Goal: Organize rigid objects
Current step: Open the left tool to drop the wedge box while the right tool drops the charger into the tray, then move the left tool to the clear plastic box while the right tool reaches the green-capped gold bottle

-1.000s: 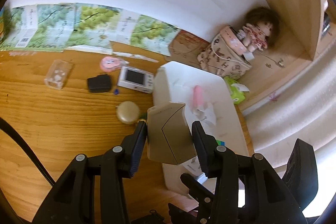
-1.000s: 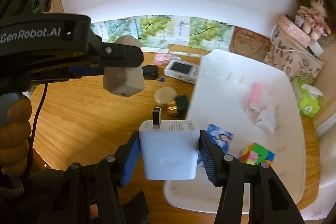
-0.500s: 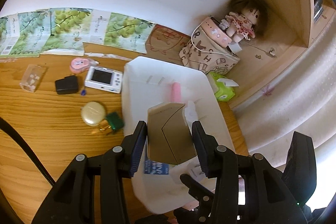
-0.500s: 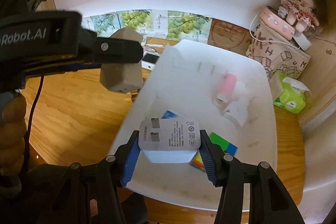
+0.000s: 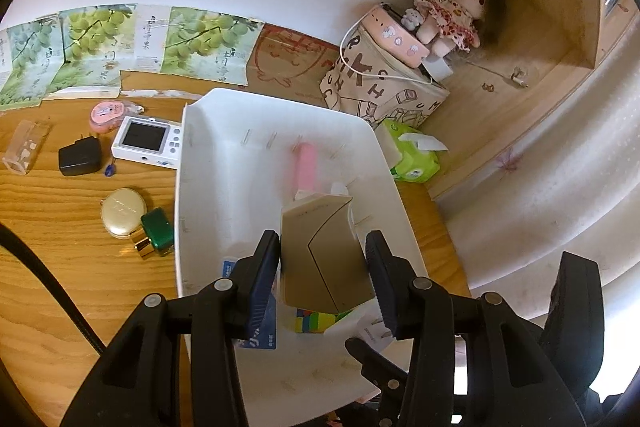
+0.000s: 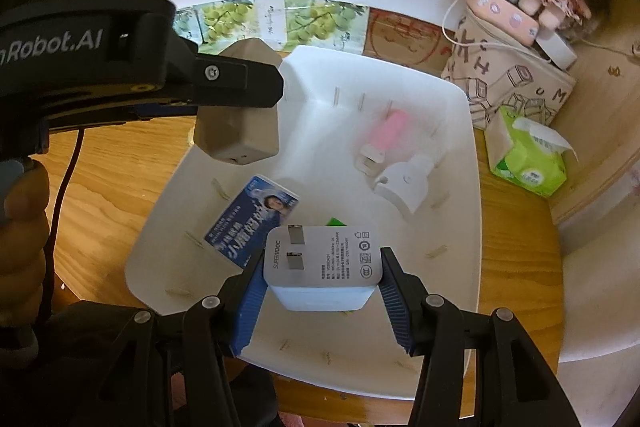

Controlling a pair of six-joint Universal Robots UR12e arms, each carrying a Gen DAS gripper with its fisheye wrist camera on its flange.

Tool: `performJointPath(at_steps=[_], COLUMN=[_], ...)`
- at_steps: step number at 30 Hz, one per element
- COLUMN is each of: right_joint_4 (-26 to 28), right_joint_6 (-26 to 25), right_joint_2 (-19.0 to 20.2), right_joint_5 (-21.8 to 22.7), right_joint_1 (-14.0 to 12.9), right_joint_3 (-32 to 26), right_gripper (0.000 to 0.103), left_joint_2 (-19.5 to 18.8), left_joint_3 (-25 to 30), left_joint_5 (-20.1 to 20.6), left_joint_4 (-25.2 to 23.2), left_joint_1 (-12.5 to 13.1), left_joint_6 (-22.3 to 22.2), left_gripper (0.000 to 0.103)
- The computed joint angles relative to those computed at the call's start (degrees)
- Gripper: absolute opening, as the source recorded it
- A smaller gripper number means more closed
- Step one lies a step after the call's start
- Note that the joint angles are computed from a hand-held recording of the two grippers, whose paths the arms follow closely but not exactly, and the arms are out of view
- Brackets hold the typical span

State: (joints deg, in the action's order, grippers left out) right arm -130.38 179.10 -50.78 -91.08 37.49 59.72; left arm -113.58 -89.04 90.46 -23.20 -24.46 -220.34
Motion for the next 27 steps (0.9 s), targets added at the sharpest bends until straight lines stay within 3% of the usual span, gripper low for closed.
performJointPath(at_steps=[3,7,11,15,27], right_joint_4=[-2.4,-2.9,-2.8,-3.4,-10.2], right_joint_6=[-0.2,1.1,2.2,2.4,0.0], right_joint_2=[-0.4,-0.7,-1.2,-1.4,-0.9], right_joint_5=[-0.7,-0.4,-0.2,-0.4,-0.8], right_joint_1=[0.0,-0.2,-0.2,0.0,1.7], right_joint_3=[1.0,1.7,2.5,2.9,2.9], right_gripper=[0.056,0.063,0.066,0.071,0.072], left_joint_2=[-0.5,-0.7,-0.4,0.1,4.2], left_joint_3=[0.8,0.8,-0.2,-0.8,-6.9], left_joint_5=[0.0,0.6,1.8,2.4,7.4], left_joint_4=[-1.3,-1.1,0.6,0.1,3.2], left_joint_1=[-0.1,-0.2,-0.4,-0.4,0.0], left_joint_6=[-0.1,-0.9,-1.8,-2.5,-7.9], left_gripper=[0.049,0.066,0.076,0.079,0.083])
